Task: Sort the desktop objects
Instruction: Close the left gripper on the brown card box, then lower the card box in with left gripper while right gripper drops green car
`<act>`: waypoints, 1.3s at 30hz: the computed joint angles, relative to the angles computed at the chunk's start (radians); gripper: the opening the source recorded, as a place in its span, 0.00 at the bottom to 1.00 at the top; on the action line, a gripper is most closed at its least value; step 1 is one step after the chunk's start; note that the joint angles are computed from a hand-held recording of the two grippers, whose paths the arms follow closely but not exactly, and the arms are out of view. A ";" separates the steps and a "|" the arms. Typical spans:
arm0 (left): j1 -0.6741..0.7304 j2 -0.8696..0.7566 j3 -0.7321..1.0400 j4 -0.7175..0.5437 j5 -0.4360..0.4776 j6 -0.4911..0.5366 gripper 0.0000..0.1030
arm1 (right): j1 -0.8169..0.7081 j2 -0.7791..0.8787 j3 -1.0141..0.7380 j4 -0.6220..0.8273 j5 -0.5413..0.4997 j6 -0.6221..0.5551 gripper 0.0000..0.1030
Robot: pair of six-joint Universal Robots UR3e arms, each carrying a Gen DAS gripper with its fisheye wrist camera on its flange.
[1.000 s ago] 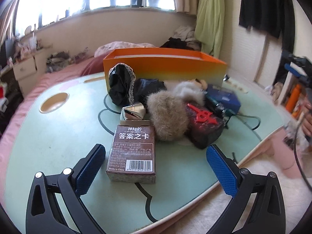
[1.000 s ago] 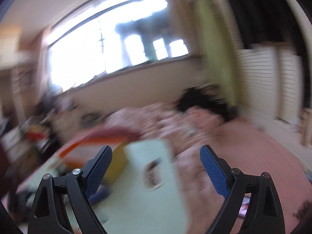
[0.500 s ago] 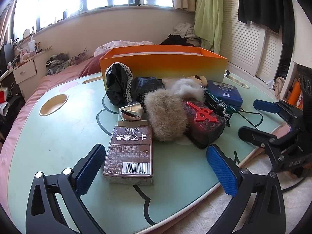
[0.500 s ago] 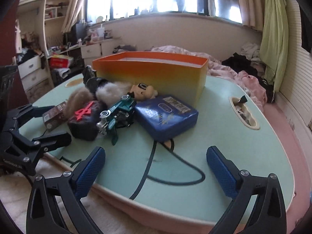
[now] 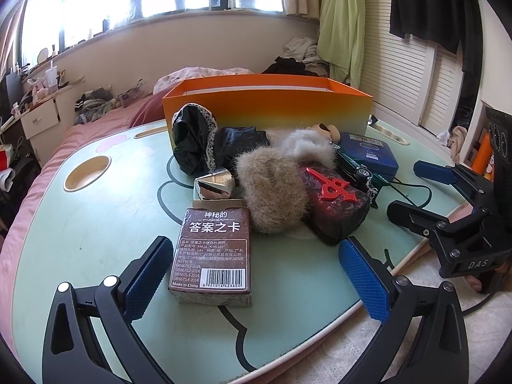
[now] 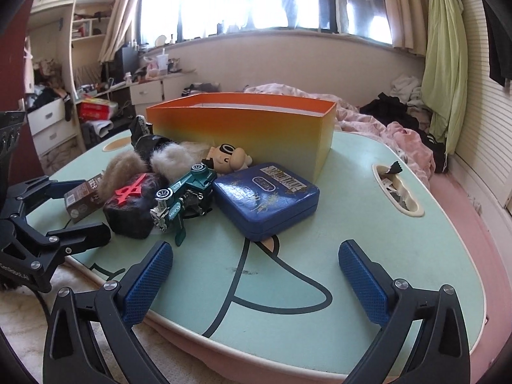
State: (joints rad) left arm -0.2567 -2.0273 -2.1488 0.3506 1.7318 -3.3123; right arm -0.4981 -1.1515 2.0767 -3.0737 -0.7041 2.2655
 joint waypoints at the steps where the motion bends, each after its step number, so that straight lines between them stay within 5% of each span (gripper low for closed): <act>1: 0.003 0.001 0.000 0.000 -0.006 0.004 1.00 | 0.003 0.001 -0.002 -0.002 -0.001 0.005 1.00; 9: 0.022 0.017 -0.037 0.038 -0.040 0.013 0.96 | 0.003 0.001 -0.001 -0.006 -0.003 0.007 1.00; 11: 0.035 0.023 -0.060 0.072 -0.058 0.007 0.83 | 0.001 -0.001 0.003 -0.008 -0.001 0.007 1.00; 15: 0.056 0.031 -0.090 0.113 -0.065 -0.014 0.41 | -0.003 -0.002 0.008 -0.025 0.004 0.028 1.00; 21: 0.044 0.032 -0.129 0.212 -0.039 -0.013 0.41 | -0.048 -0.025 0.015 0.038 0.095 0.027 0.98; 28: -0.003 0.050 -0.136 0.295 0.042 0.025 0.41 | 0.024 -0.096 0.015 0.092 0.100 -0.021 0.45; 35: 0.018 0.052 -0.123 0.274 0.009 0.015 0.41 | 0.130 -0.056 -0.175 0.310 0.029 0.003 0.43; 39: 0.024 0.060 -0.135 0.313 0.018 0.007 0.41 | 0.143 -0.064 -0.161 0.303 0.009 -0.019 0.44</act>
State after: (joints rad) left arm -0.2329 -1.9677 -2.2839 0.6637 1.7497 -3.3052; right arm -0.3549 -1.2159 1.9160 -2.7705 -0.6946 2.2462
